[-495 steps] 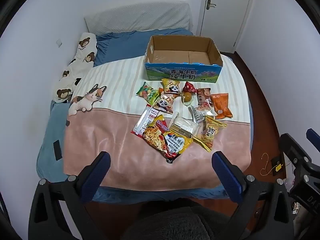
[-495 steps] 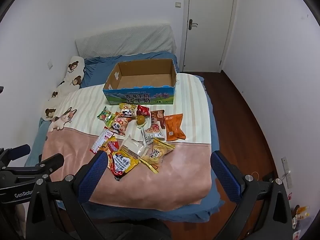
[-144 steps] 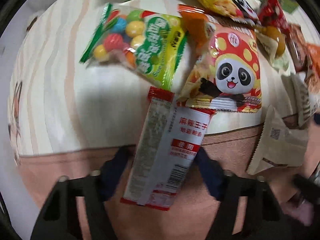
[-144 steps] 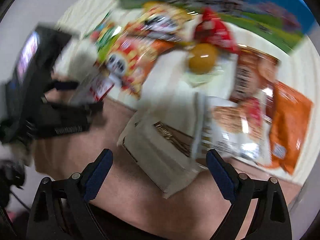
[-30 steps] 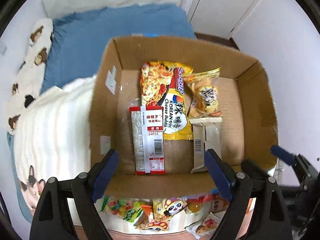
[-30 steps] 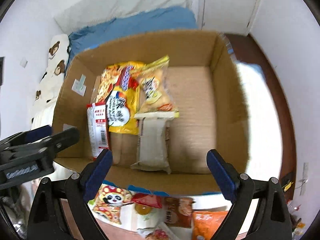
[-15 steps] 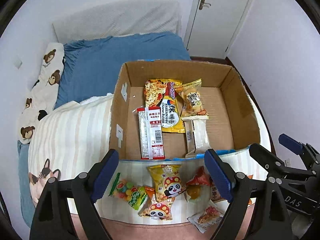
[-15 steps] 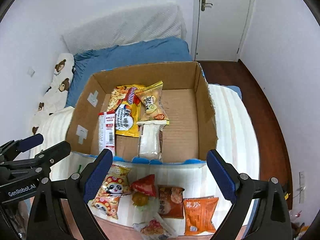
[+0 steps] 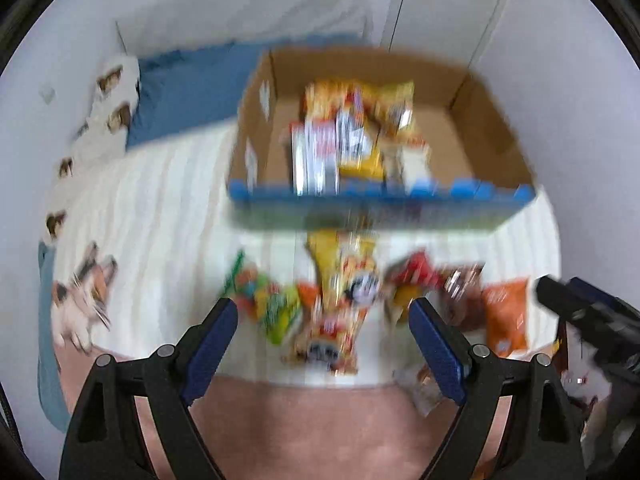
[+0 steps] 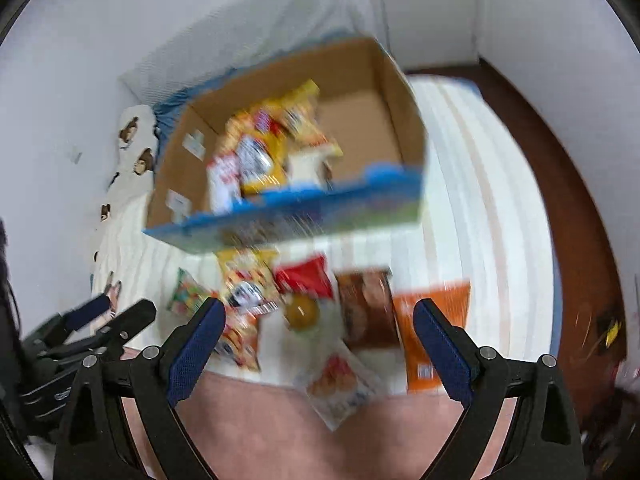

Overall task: Organize snacks
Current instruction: 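Grasp the orange Cuicuijiao bag with left gripper while right grasps orange pastry packet, then lift both orange packets and carry them over the box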

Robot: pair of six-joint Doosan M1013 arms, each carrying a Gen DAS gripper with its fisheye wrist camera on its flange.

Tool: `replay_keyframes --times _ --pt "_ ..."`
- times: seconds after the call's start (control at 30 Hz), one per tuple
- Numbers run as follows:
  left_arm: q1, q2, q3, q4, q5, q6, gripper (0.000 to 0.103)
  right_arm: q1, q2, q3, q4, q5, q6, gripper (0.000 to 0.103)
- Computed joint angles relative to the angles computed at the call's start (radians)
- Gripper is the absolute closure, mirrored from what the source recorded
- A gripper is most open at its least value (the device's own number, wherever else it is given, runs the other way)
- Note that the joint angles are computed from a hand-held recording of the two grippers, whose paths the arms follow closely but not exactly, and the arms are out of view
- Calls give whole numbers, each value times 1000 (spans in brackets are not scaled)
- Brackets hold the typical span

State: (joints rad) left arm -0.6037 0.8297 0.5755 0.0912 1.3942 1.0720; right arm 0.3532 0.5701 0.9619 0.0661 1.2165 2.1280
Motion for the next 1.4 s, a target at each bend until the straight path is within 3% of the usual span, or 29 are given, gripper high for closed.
replay_keyframes --times 0.17,0.37,0.4,0.43,0.47,0.5,0.53,0.57,0.9,1.0,1.1,1.4 --pt "-2 74 -30 -40 97 64 15 -32 -28 116 16 12 67 6" --pt "-3 200 -186 -67 224 111 16 -51 -7 159 5 53 58 6" --pt "-4 213 -204 -66 228 118 23 -52 1 158 4 57 46 6" --pt "-6 221 -212 -67 225 117 45 -51 12 152 -2 69 33 6" --pt "-7 235 -235 -63 243 113 50 -50 22 149 -10 76 26 6" --pt "-7 241 -244 -65 250 106 50 -49 32 143 -16 84 17 13" --pt "-7 232 -226 -69 233 97 51 -49 41 141 -19 92 10 33" --pt "-7 218 -200 -69 217 89 52 -48 46 139 -30 103 11 39" --pt "-15 -24 256 -155 28 -53 54 -37 -50 309 31 49 -12 42" --pt "-22 -71 347 -192 -2 -80 54 -30 -90 378 77 38 -12 42" --pt "-31 -97 407 -216 -19 -83 54 -23 -121 432 116 25 -7 42" --pt "-35 -96 466 -256 -48 -45 52 -29 -141 491 185 0 9 36"
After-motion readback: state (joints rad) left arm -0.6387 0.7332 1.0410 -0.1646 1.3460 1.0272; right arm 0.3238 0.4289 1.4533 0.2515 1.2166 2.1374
